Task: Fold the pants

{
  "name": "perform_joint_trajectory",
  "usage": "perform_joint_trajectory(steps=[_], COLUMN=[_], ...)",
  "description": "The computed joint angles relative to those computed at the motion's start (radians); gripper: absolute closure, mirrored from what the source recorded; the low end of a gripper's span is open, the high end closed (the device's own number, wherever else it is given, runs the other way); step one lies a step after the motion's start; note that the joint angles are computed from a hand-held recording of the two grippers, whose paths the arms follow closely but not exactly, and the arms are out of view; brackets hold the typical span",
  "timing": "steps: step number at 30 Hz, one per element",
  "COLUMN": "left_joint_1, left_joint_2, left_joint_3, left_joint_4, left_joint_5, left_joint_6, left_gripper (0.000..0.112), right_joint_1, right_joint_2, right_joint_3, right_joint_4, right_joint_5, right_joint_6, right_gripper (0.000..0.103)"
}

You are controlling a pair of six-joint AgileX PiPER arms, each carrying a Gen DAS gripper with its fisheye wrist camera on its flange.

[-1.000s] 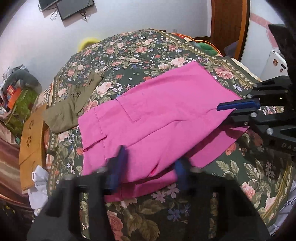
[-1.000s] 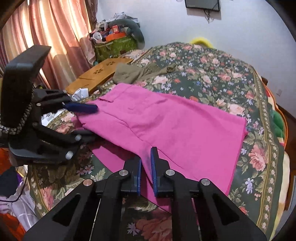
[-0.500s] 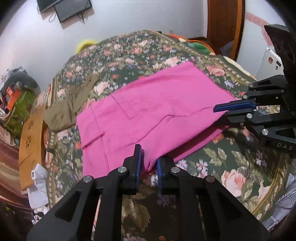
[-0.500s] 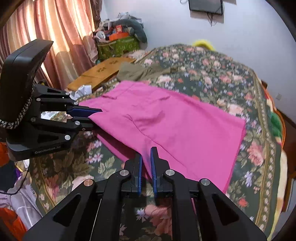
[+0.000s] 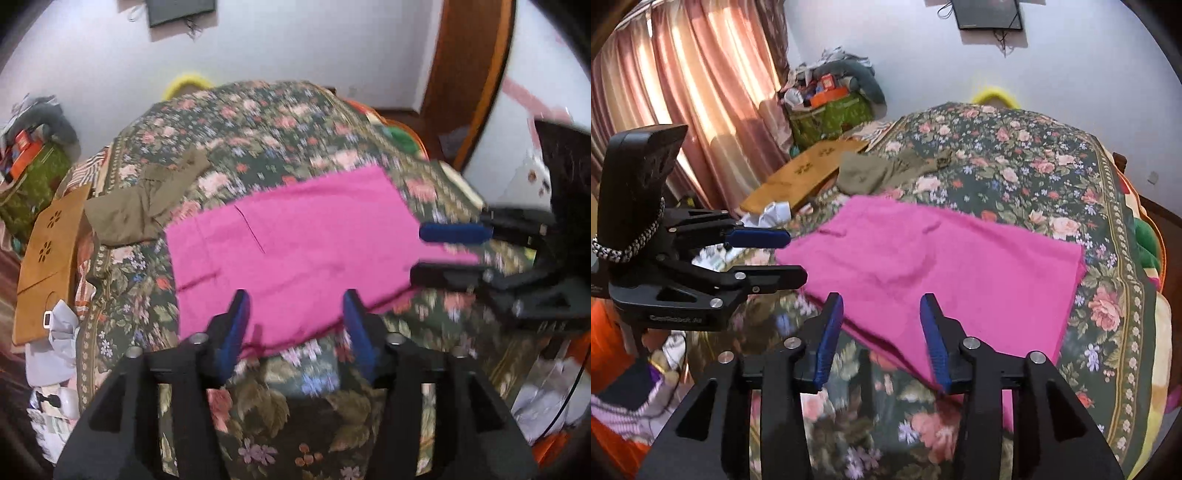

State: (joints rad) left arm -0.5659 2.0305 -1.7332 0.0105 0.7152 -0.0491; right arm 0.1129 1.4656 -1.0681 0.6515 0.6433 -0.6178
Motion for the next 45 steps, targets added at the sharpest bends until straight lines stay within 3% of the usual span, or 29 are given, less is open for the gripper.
perform_joint_trajectory(steps=[8,12,18,20,24,32,36,41,45], left_joint_1=[0.062,0.068,0.105,0.104,0.143,0.156,0.177,0.186,0.217], left_joint_2=[0.137,0.194,0.129,0.117,0.092,0.059,0.069,0.055,0.098], left_joint_3=[-0.169,-0.175,-0.038,-0.014,0.052,0.111,0.065,0.01,-0.108], left_joint_4=[-0.061,-0.03,-0.021,0.042,-0.034,-0.046,-0.11,-0.048,-0.085], left_joint_5=[0.072,0.102,0.013,0.004,-0.036,-0.076,-0.013,0.013,0.067], left_joint_6=[-0.033,-0.041,-0.028,-0.073,-0.03,-0.043,-0.012,-0.049,-0.022], left_gripper=[0.055,0.054,0.052,0.052,0.043,0.038,0.039,0.039,0.038], right_joint_1=[-0.015,-0.036,-0.098,-0.131,-0.196,-0.295,-0.307,-0.321,-0.327], right_joint_2=[0.161,0.193,0.139,0.13,0.105,0.055,0.045,0.036,0.052], right_joint_3=[-0.084,-0.077,-0.007,0.009,0.042,0.112,0.092,0.034,-0.036], right_joint_4=[0.027,-0.011,-0.039,-0.03,-0.041,-0.063,-0.115,-0.139,-0.132], right_joint_5=[0.045,0.076,0.069,0.081,0.096,0.108,0.141,0.165,0.159], right_joint_6=[0.111,0.14,0.111,0.098,0.097,0.083,0.115,0.123,0.116], right_gripper=[0.058,0.058,0.048,0.048,0.048,0.048,0.048,0.048,0.048])
